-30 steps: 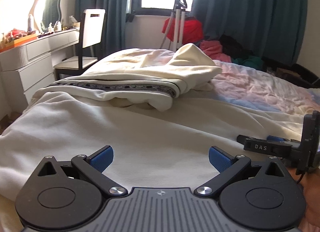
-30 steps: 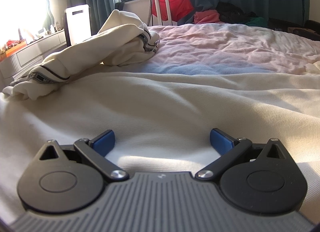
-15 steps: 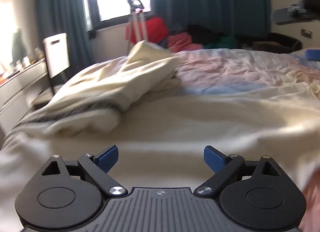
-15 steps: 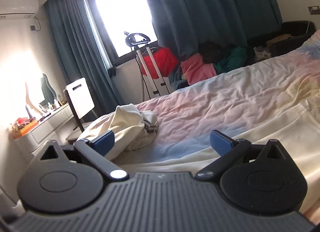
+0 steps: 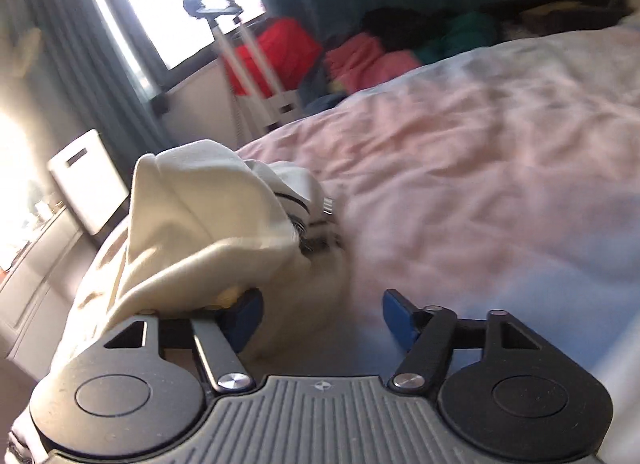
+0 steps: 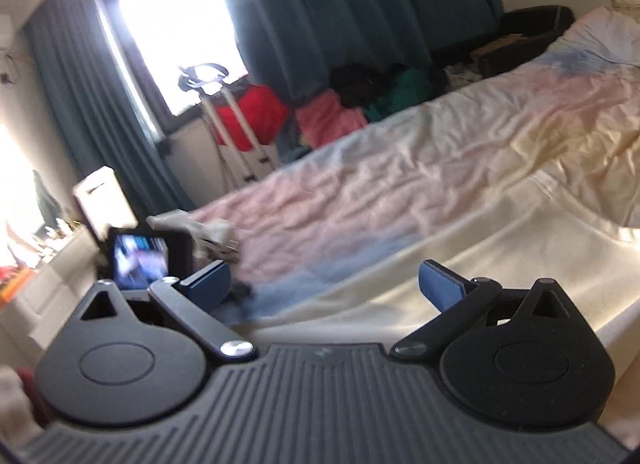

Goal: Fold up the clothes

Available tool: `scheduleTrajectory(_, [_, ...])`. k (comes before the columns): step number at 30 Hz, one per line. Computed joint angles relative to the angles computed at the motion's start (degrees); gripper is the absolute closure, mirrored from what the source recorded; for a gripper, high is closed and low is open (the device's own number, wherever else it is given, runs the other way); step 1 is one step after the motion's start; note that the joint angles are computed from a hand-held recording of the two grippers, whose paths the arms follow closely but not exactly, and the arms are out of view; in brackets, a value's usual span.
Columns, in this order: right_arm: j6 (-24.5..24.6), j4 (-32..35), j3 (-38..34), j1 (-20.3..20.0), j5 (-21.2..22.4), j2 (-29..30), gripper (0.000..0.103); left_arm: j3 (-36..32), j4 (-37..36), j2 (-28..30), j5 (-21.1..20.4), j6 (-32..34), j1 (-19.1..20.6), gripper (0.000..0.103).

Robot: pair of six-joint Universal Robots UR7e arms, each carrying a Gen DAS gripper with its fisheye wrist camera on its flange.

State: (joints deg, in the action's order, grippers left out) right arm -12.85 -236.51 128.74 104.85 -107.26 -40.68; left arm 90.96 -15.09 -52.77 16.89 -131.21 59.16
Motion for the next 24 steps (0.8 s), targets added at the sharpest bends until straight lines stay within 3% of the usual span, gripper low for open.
scheduleTrajectory(1, [-0.03,0.78,-0.79,-0.32,-0.56,0.58,0.003,-2.11,0.38,1.4,-0.98,0.23,0.71,0.042])
scheduleTrajectory(3, [0.89,2.58,-1.56,-1.15,-0.17,1.07,0.003,-4.02,-1.99,2.66,-2.01,3.12,1.69,0.061])
scheduleTrajectory(5, [1.59,3.22,-1.66,-1.81,0.78,1.4,0.003,-4.86,-1.96,2.68,-1.49,2.72,2.2,0.073])
scheduleTrajectory(7, [2.03,3.21,-1.74,-2.1,1.04,1.65,0.003,-3.27,-5.51,1.38,-0.15,6.32,1.65,0.088])
scheduleTrajectory(8, [2.27,2.76,-1.66,-2.14,1.11,1.77,0.003,-2.27,-7.49,0.65,0.65,8.41,1.26,0.09])
scheduleTrajectory(11, [2.3,-0.65,-0.8,-2.69,3.52,2.35,0.003,0.33,-9.58,-1.81,5.31,12.49,-1.01,0.092])
scheduleTrajectory(13, [1.64,-2.98,-0.48,-2.53,4.1,2.74,0.003,-0.27,-6.19,-2.88,9.54,10.71,-3.34,0.092])
scheduleTrajectory(18, [1.2,-4.85,-1.0,-0.75,0.06,3.28,0.003,-10.05,11.37,-1.18,18.55,-4.02,-8.21,0.092])
scheduleTrajectory(22, [2.95,-5.14,-1.34,-0.79,-1.31,3.37,0.003,-17.6,24.0,2.26,27.66,-15.87,-9.58,0.091])
scheduleTrajectory(24, [3.01,-6.16,-1.69,-0.89,-2.15,3.62,0.003,-19.97,27.9,3.95,31.94,-18.57,-9.64,0.078])
